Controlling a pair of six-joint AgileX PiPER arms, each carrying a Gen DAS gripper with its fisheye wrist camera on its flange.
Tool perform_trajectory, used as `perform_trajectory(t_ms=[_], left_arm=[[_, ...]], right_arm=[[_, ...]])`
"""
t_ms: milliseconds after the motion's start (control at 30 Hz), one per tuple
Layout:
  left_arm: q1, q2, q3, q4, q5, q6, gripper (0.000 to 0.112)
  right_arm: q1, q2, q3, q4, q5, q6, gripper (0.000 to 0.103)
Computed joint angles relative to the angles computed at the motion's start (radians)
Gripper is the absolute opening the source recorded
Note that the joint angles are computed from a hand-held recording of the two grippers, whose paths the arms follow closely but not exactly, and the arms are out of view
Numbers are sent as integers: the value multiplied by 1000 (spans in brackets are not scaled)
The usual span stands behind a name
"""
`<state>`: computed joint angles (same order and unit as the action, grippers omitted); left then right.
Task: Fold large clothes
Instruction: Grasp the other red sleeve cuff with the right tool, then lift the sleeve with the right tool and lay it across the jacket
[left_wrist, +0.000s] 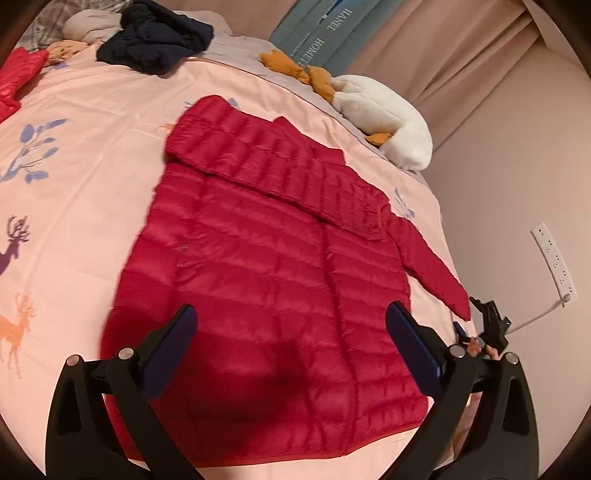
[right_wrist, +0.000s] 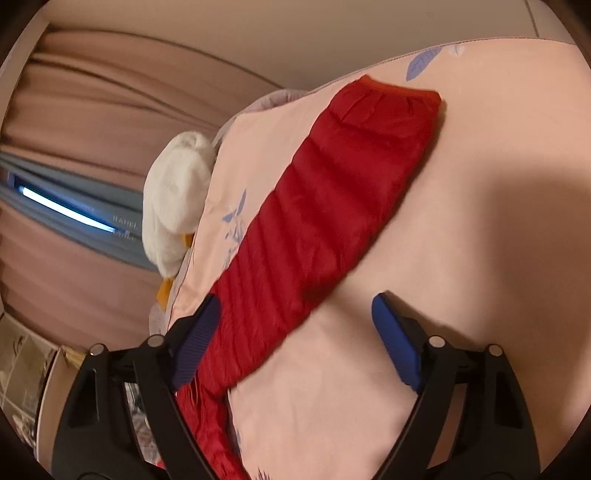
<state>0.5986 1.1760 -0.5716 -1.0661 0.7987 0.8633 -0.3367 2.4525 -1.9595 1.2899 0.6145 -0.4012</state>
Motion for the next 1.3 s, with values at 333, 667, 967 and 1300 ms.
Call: perform_trajectory(t_ms=[333,667,967,1300], left_arm=[[-196,64,-39,-23,-135,-69,102],[-175,83,-35,-33,-129,-58,102],[-65,82,-3,-59,-55,4,102],[34,125,33,-80,47,105,102]], right_arm=[[7,125,-200,-68,-72,175,63],[30,167,-307,-390,-94,458,8],[200,-48,-185,-693,-251,364,7],[492,-133,-210,-1012,-266,297,7]])
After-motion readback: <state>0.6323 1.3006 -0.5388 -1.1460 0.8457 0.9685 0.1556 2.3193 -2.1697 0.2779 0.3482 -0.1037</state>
